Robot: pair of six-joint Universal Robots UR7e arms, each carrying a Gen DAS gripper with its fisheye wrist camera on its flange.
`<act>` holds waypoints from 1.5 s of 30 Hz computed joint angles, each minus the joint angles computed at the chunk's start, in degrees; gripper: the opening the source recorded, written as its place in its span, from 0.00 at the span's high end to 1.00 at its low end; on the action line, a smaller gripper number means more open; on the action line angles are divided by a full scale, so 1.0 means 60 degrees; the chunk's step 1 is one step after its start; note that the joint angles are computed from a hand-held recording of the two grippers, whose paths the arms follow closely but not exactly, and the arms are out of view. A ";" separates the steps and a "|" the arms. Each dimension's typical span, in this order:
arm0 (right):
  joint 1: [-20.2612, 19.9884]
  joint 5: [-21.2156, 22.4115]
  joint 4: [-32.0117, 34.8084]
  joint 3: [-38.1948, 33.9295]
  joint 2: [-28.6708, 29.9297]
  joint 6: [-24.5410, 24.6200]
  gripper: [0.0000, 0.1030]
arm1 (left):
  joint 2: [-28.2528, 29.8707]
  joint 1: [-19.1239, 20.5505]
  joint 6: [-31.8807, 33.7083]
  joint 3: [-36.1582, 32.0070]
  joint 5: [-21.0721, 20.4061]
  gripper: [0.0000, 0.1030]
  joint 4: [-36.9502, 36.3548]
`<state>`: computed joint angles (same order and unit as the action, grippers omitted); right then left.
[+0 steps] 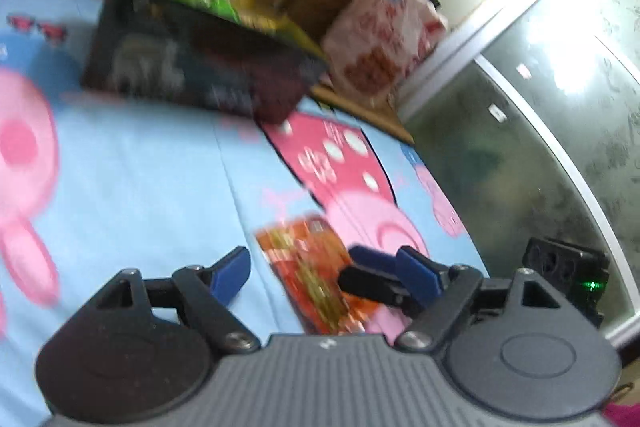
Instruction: Organize snacks
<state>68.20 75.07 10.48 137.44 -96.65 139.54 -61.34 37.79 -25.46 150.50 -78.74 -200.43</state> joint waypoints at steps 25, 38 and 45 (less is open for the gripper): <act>-0.1989 -0.1929 0.1477 0.0380 0.0286 0.0364 0.89 | -0.0493 -0.2152 -0.2347 0.1549 0.2490 0.45 0.0146; -0.1435 -0.1404 0.1091 0.0350 -0.0094 0.0941 0.87 | -0.0444 -0.2090 -0.2295 0.1625 0.2448 0.45 -0.0107; -0.1577 -0.1474 0.1116 0.0294 0.0009 0.0954 0.87 | -0.0421 -0.2079 -0.2299 0.1657 0.2390 0.44 -0.0225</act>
